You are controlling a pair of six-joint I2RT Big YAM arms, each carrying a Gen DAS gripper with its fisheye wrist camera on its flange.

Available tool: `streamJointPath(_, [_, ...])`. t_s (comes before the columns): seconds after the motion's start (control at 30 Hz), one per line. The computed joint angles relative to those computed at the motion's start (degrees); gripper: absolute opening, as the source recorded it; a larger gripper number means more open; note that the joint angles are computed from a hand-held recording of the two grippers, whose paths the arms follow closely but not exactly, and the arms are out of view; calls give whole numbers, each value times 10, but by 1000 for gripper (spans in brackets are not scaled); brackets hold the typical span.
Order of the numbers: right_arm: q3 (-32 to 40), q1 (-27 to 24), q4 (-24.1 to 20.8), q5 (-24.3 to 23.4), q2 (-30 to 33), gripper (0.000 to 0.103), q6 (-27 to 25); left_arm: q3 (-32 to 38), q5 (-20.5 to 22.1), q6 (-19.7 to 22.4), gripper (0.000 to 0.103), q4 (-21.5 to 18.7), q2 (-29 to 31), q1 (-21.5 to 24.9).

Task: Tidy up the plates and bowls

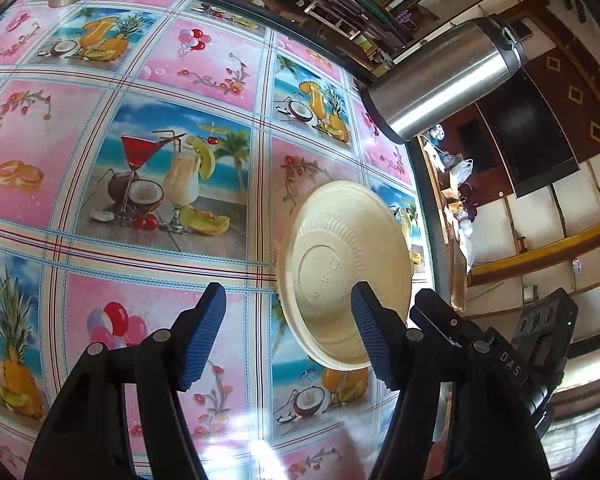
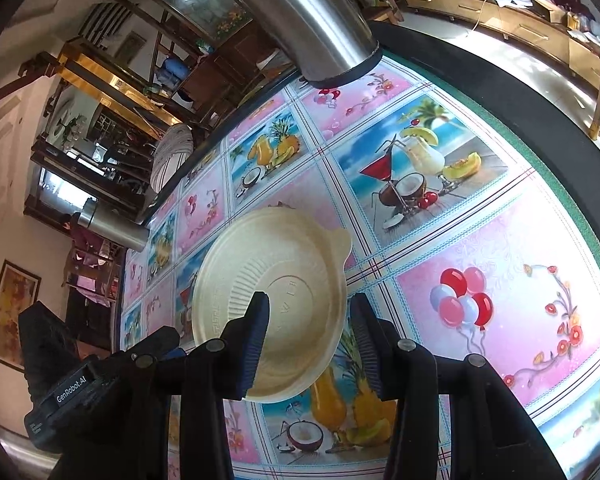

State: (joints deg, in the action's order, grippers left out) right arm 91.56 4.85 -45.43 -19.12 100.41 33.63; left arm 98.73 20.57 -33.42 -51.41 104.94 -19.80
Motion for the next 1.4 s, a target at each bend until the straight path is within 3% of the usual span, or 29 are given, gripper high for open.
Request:
streamJointPath(0.17, [-1, -1, 1, 3, 1, 46, 1, 2, 18, 1, 64, 9, 9, -5])
streamJointPath(0.33, [-2, -1, 3, 0, 3, 46, 5, -21, 27, -15, 64, 57, -2, -8])
streamJointPath(0.93, [-6, -1, 11, 1, 2, 46, 11, -21, -17, -13, 62, 57, 3, -13])
streamJointPath(1.13, [-8, -2, 13, -4, 10, 43, 18, -17, -27, -2, 43, 47, 9, -15])
streamJointPath(1.27, [-11, -2, 17, -1, 8, 33, 18, -18, -40, 3, 24, 47, 7, -15])
streamJointPath(1.4, [-13, -1, 18, 5, 7, 25, 18, -21, -50, 7, 14, 48, 4, -15])
